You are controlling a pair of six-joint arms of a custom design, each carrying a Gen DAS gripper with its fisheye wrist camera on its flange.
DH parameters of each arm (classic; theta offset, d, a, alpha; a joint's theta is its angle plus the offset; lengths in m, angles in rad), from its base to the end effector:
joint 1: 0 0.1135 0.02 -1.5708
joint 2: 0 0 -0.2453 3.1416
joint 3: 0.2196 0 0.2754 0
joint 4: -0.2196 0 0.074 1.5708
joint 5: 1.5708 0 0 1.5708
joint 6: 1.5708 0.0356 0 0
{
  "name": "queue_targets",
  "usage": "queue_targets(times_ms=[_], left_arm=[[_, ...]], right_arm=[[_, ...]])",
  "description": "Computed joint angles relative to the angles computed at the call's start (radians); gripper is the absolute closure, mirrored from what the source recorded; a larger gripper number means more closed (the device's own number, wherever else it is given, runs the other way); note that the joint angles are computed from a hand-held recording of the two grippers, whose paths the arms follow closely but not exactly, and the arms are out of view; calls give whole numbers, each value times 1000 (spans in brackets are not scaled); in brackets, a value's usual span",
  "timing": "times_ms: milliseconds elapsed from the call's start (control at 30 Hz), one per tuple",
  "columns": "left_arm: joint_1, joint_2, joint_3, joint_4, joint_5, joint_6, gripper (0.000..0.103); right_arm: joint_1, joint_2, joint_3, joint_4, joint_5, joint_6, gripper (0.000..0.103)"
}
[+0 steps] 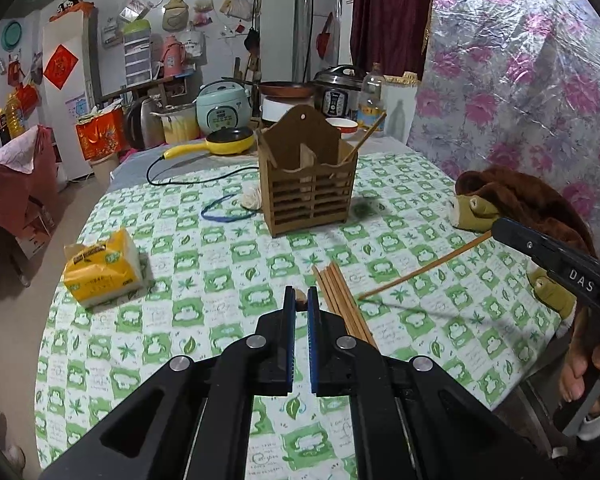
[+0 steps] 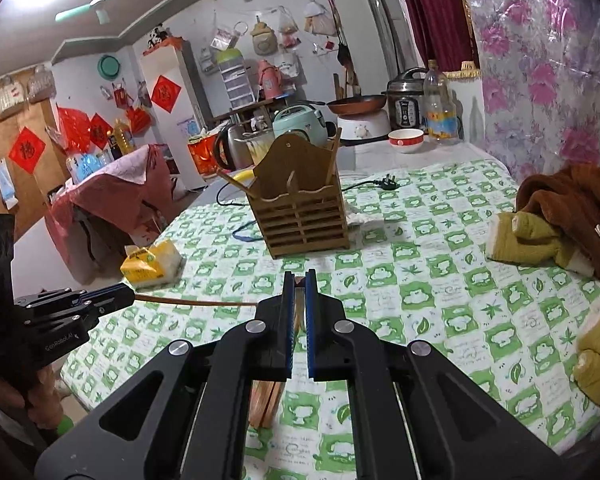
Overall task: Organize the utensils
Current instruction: 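Lift both held chopsticks and carry them to the wooden holder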
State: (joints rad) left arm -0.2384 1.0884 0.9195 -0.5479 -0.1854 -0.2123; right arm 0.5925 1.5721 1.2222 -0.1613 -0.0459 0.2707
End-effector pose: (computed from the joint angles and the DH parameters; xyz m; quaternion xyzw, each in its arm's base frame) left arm 0.2575 -0.0558 0.2732 -0.0265 0.9067 -0.0100 0.4208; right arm 0.3217 0.2186 0.2694 -0.1496 0.8497 0.2293 0.4506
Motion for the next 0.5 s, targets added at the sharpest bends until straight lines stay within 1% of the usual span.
queue_targets(times_ms=[200, 333, 500], left_arm=[[14, 28, 32, 13, 13, -3, 97], [24, 44, 52, 15, 12, 15, 97], [43, 76, 96, 20, 17, 46, 97]], right_arm=[[8, 9, 25, 1, 22, -19, 97], [7, 23, 44, -3, 24, -23, 97], [2, 70, 132, -24, 24, -54, 97]])
